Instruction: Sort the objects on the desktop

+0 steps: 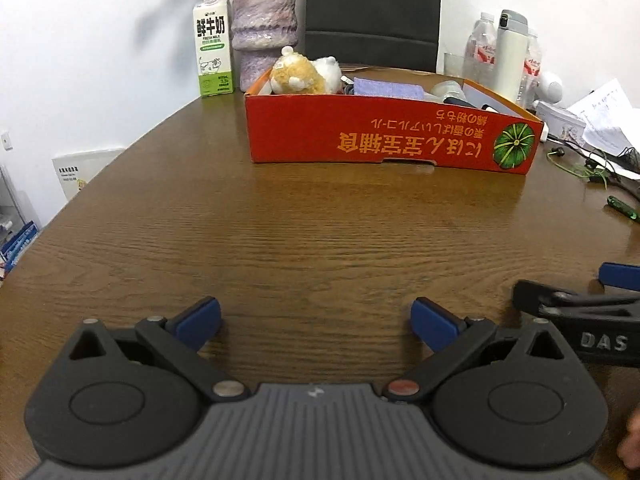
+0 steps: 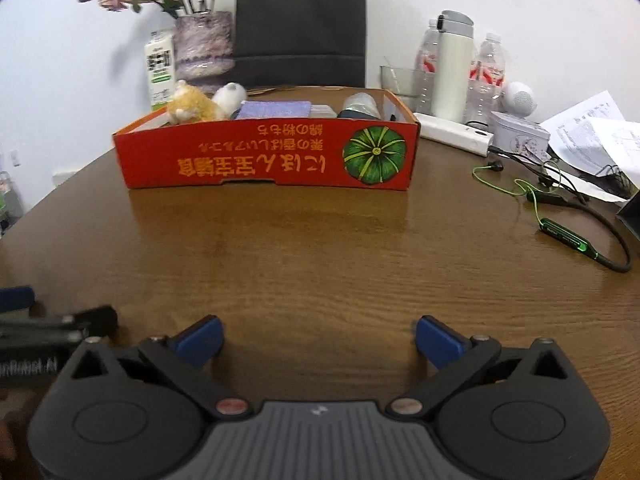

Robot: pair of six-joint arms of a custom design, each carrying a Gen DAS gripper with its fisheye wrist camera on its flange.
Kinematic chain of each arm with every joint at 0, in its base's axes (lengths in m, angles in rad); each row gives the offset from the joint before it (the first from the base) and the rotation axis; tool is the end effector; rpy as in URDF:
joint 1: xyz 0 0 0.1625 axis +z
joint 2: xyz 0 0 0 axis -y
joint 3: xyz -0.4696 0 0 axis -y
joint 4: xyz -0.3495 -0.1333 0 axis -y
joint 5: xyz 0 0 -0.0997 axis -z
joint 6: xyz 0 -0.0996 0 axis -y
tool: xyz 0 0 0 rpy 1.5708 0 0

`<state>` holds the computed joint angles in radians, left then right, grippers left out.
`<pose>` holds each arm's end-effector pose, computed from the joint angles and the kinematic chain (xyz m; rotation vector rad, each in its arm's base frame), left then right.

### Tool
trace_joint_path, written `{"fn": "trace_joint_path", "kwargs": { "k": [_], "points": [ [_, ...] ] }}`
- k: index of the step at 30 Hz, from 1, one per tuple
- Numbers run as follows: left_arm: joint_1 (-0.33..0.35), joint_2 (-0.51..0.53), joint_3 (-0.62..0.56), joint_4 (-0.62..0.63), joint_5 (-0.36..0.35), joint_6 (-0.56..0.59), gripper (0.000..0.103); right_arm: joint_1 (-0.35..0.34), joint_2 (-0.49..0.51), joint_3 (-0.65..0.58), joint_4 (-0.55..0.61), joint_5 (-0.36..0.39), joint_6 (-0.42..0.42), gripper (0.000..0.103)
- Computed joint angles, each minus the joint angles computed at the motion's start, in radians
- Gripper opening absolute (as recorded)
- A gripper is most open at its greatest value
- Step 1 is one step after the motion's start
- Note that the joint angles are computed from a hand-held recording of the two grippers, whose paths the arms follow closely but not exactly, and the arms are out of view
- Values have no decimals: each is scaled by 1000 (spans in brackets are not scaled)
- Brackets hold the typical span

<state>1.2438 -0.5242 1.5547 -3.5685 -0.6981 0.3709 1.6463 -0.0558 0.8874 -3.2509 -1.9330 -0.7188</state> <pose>-0.0249 -0.7261 0.1436 0.2286 2.0937 -1.0532 0.1611 -0.8303 -0.0564 0.7450 -2.2891 0.8892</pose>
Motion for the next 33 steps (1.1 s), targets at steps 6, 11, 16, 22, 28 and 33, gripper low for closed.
{"fn": "trace_joint_path", "kwargs": {
  "k": [6,11,16,22,28,33],
  "points": [
    [0,6,-5,-16,1,-1,103,-2,8,-28,25,6,-1,103],
    [6,3,-11,2,-19,13,103,-4,9,-38,36,11,0,103],
    [7,1,-10,5,-24,15,103,-4,7,-33,35,13,0,103],
    [12,-8,-3,13,-45,23,103,-4,-1,-12,26,19,-7,103],
    [12,-7,-3,11,-42,23,103,-5,0,-11,24,20,-7,103],
    [12,-6,-5,6,-35,19,103,-4,1,-14,25,18,-6,103]
  ]
}}
